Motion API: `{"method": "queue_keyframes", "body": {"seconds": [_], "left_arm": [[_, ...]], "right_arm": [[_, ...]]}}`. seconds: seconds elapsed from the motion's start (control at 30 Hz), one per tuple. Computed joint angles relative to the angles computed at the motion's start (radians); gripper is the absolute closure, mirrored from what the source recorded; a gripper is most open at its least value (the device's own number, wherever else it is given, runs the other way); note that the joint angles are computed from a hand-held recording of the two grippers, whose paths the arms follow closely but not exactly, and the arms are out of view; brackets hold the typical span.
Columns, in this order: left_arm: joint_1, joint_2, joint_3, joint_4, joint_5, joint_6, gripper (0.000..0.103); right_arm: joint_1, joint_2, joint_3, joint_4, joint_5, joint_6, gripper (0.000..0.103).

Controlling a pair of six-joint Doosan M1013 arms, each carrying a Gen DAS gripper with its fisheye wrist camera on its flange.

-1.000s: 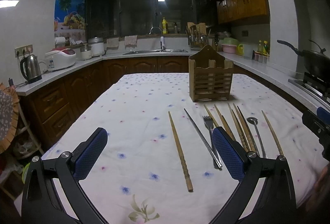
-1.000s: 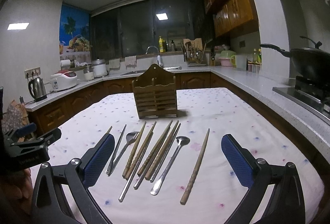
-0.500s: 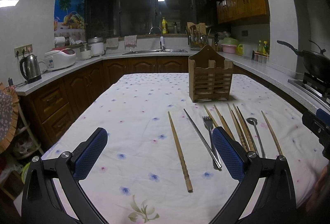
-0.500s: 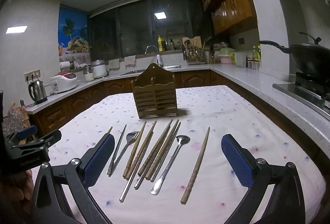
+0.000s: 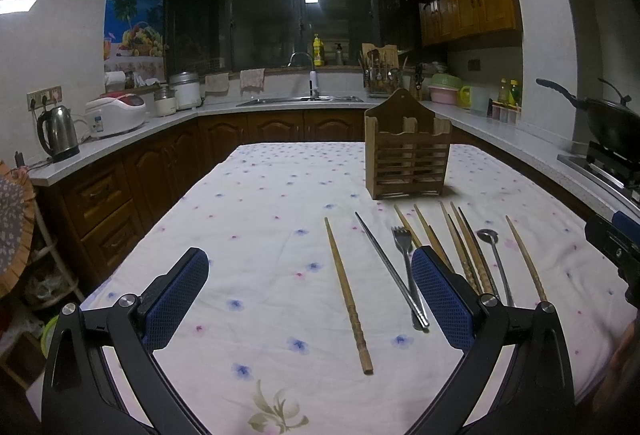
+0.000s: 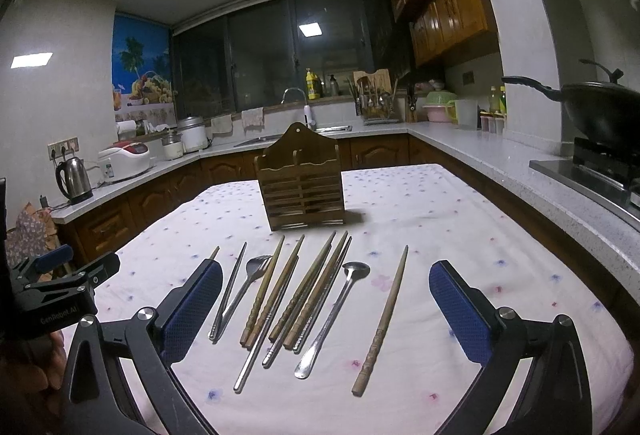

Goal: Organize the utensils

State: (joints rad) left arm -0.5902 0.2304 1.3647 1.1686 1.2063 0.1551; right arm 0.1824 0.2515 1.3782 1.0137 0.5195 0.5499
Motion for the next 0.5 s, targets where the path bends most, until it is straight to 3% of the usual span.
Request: {"method": "queue_keyframes", "body": {"seconds": [0.3, 0.5], "left_arm": [[0.004, 0.006, -0.013, -0.019, -0.009, 0.012, 0.0], [0.033, 0.01, -0.031, -0.096, -0.048, 0.045, 0.0]], "right_arm": [[0.0, -0.002, 0.001, -0.009, 0.005, 0.013, 0.0], [0.006, -0.004, -0.003, -0.058, 0.015, 0.069, 0.0]]}}
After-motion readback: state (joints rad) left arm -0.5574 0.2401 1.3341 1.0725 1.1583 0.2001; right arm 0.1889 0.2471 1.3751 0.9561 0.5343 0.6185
